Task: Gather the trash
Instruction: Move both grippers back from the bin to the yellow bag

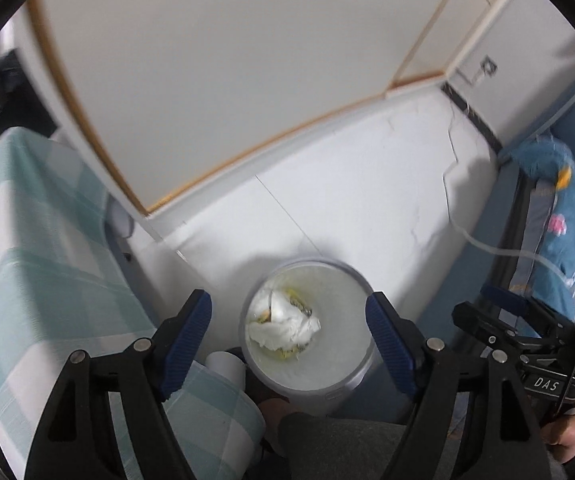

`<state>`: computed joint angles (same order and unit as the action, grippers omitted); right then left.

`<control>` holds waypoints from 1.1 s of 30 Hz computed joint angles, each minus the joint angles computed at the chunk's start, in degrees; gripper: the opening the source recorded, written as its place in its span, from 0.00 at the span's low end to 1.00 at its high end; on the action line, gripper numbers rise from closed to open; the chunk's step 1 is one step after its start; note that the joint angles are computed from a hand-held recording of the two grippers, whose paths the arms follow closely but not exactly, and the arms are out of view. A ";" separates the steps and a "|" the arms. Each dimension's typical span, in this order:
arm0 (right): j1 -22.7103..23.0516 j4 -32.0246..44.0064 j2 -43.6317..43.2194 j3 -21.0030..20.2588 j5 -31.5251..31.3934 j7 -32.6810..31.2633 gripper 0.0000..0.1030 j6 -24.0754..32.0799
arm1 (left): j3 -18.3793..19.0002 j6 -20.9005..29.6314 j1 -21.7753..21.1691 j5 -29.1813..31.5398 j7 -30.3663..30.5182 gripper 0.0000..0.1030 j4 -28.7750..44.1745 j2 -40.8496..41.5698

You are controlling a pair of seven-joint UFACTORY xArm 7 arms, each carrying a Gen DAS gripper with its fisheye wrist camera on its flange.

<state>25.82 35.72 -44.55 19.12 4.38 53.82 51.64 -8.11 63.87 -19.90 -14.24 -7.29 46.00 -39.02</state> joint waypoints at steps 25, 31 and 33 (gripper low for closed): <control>-4.05 40.75 26.75 16.21 -21.56 3.25 0.87 -4.78 | 11.88 4.42 16.81 10.08 0.42 0.75 2.22 -20.31; 0.12 51.89 40.27 20.89 -33.05 6.22 0.87 -3.18 | 17.82 5.28 21.66 11.11 4.57 0.75 3.41 -22.18; 3.15 56.95 46.03 22.12 -38.44 6.47 0.87 -0.97 | 20.50 4.57 23.37 10.81 5.69 0.75 3.00 -22.67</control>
